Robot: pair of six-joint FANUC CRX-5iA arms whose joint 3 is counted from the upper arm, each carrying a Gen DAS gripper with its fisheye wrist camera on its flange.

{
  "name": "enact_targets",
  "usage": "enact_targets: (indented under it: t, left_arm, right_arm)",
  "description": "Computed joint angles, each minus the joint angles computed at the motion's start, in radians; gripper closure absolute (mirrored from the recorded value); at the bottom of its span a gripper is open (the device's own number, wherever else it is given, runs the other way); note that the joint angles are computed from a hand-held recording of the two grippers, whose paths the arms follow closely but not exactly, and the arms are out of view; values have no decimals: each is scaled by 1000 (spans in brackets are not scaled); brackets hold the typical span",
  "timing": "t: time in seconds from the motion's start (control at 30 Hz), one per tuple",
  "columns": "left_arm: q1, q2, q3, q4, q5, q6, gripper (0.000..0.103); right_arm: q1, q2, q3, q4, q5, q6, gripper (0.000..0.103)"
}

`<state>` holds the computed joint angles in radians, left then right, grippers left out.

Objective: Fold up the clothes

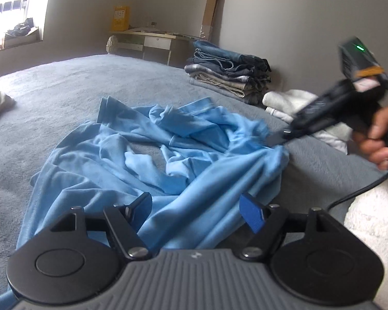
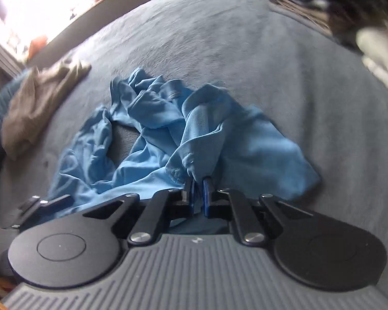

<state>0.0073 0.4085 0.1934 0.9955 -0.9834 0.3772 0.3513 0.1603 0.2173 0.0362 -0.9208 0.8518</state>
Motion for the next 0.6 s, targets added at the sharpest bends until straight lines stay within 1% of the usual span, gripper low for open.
enact_targets:
  t: [0.1,0.13,0.23,0.33,0.47,0.57,0.6]
  left_arm:
    - [-10,0,1,17,-24,-35,26]
    - [-13,-1,-1,23,-37,-50,25]
    - [-23,-8,-7,12,-68,-67,24]
    - [-24,-16,-11,-13,-98,-64,24]
    - [-10,-40,-33,-39,-120,-73,24]
    - [13,-44,-25,-64,-170,-38,24]
    - [20,-48,-29,-65,-179,-32,24]
  right_arm:
    - [-36,-92,-65,-107,41,-45,98]
    - [-49,-119,-81,-157,52,-40,98]
    - [-72,-162,-92,-285,30,-4,98]
    - [-71,-188,-103,-363,30,53,98]
    - [-78,-198,-101,-443,55,128,98]
    - [-118,-177,-48,-575,-13,248,98]
    - [-109,-168,-31,-563,-38,263,98]
